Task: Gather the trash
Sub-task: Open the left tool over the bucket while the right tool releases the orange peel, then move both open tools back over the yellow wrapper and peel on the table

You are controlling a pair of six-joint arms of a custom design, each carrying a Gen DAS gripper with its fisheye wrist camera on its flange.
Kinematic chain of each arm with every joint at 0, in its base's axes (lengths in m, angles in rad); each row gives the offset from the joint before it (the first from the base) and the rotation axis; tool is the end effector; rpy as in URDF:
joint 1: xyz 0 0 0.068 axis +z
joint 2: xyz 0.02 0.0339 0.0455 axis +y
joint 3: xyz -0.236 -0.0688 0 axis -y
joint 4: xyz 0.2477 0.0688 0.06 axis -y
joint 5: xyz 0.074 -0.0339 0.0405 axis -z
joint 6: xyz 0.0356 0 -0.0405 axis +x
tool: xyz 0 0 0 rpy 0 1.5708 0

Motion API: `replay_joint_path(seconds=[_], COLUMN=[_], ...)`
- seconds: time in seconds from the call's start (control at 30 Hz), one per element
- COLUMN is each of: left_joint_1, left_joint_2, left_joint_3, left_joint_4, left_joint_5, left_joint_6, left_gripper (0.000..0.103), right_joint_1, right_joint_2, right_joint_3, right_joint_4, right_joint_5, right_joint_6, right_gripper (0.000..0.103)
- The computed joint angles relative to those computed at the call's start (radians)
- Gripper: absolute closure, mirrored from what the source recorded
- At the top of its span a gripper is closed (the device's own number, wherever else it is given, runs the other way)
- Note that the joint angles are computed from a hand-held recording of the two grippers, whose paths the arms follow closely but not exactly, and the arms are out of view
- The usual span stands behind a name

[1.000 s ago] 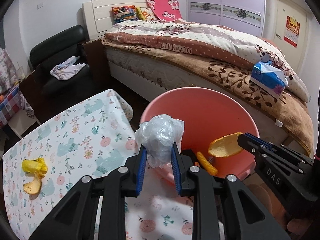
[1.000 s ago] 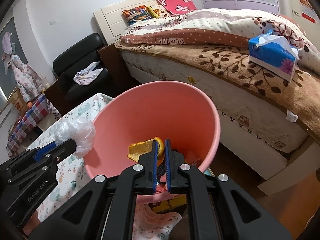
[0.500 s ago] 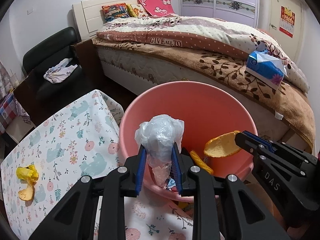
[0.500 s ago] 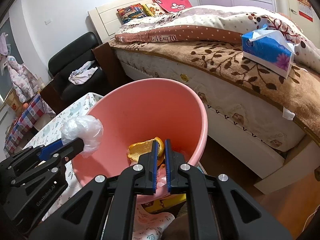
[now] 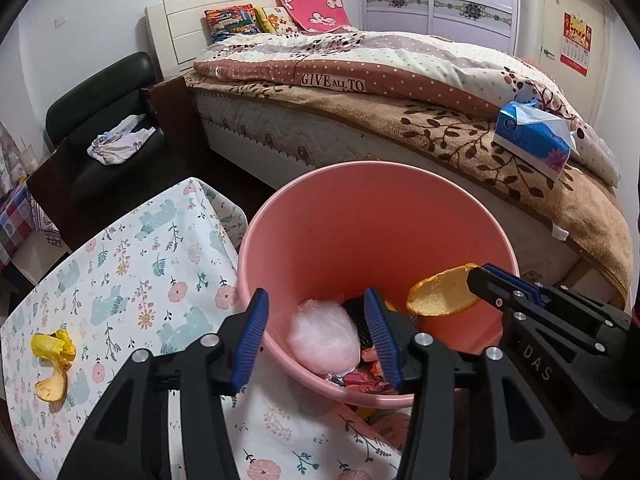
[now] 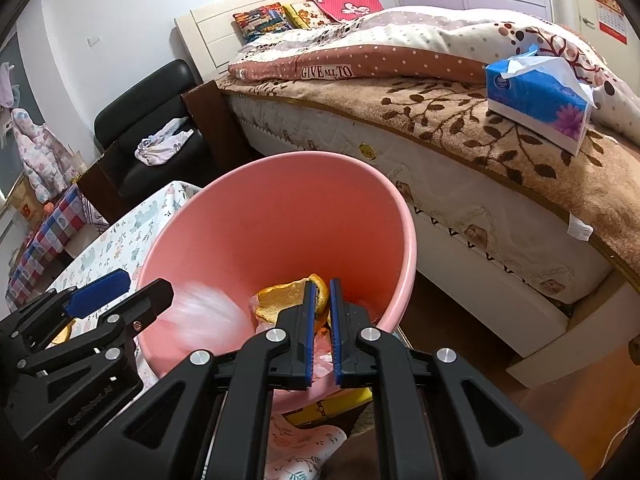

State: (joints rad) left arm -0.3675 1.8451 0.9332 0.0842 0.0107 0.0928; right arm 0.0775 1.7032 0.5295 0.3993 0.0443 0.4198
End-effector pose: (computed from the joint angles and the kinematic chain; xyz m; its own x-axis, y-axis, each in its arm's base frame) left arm 0.3332 -0.1287 0.1009 -0.6503 0.3497 -0.6744 0.4281 0.9021 0.0549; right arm 0.2799 0.0202 0.0656 -0.6553 0.3575 -0.6654 0.2423 0.9338 0.2631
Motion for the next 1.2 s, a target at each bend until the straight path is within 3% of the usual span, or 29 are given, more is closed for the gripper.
replay_joint_path(seconds=[0.47,0.57,0.63,0.67,1.2], left_joint_1=[0.071,0.098,0.118,0.127,0.272], left_joint_2=[-0.08,-0.104,-0.12,-0.129,-0.261], left_joint_3=[-0.051,-0.064,-0.072,-0.076,-0.157], left_joint_4=[0.005,0.001,-0.003,-0.005,-0.023], left_joint_5=[0.03,0.036,0.041,0.042,0.058], left_joint_6=[-0.02,-0.028,-0.033,-0.035,-0.044], left_gripper=[0.049,0.048,0.048,0.048,0.048], right_joint_1=[0.011,0.024,0.029,0.037,0.12], right_joint_2=[0.025,0.02,0.015,0.009,-0.02], right_joint_3=[0.038,0.036,0.032,0.029,0.052], right_joint_4=[-0.034,-0.027,-0.017,-0.014,-0.063], right_joint_5=[-0.024,-0.025,-0.024,-0.018,0.02], right_joint_6=[0.018,0.018,0.013,0.011,0.003], right_gripper=[0.094,0.084,0.07,0.069,0.068])
